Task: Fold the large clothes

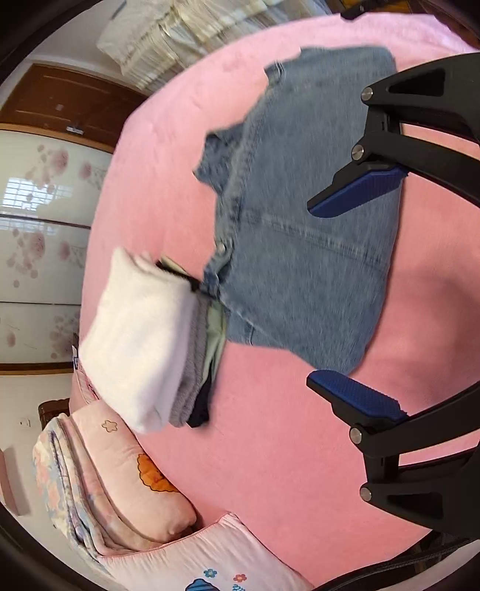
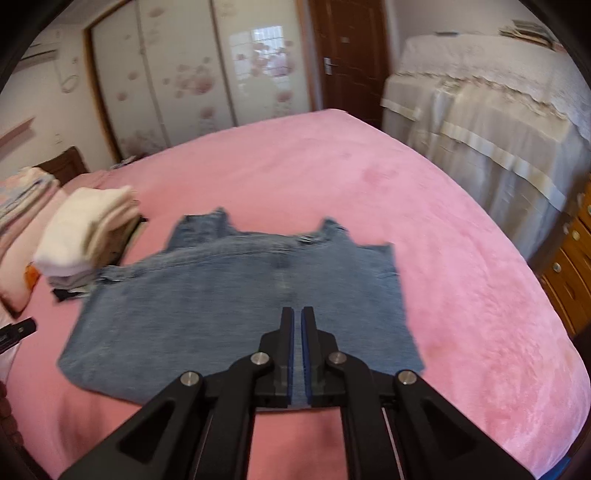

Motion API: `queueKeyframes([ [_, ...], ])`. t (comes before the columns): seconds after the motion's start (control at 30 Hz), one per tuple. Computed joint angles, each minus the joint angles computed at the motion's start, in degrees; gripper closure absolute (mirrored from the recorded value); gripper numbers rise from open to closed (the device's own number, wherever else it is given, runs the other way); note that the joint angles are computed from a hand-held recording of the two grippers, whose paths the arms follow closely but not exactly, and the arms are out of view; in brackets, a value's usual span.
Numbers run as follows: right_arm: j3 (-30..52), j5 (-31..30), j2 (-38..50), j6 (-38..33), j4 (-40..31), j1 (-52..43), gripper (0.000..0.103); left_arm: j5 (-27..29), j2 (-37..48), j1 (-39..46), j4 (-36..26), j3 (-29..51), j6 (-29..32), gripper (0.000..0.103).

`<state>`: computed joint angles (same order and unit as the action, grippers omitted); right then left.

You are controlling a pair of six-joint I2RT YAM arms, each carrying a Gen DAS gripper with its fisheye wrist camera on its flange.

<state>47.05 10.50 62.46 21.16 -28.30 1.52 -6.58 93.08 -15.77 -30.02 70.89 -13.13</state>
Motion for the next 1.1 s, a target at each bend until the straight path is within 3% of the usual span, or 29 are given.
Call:
queueKeyframes([
  [0.07, 2.24, 1.85, -0.10, 1.98, -1.22, 5.32, 0.066, 1.16, -1.96, -1.03, -1.55, 0.10, -1.07, 0.019],
  [0.13, 3.12, 4.66, -1.08, 3.75, -1.22, 9.81, 0.052, 1.75, -3.66, -2.18, -2.51, -0.38, -2.17, 0.019],
  [0.23, 4.01, 10.47, -1.33, 5.50, -1.25, 16.76, 0.052, 1.99, -5.46, -3.34, -2.40, -1.85, -2.89, 0.018],
  [0.5, -1.64, 13.89, -0.02, 9.98, 5.64, 22.84, 0.052, 4.93, -7.55, -3.93, 5.69, -12.26, -5.67, 0.017],
  [0.67, -6.07, 11.54, 3.70, 13.59, 10.38, 21.99, 0.052, 13.35, -3.47, -0.59, 11.62, -18.00, -5.66, 0.017],
  [0.87, -8.80, 9.75, 9.64, 13.94, 16.28, 22.52, 0.052, 26.83, 3.50, 5.30, 24.87, -25.71, -7.00, 0.017],
  [1.1, -8.59, 8.90, 15.35, 13.01, 21.32, 22.61, 0.052, 34.75, 14.82, 10.20, 37.76, -25.41, -10.38, 0.017],
])
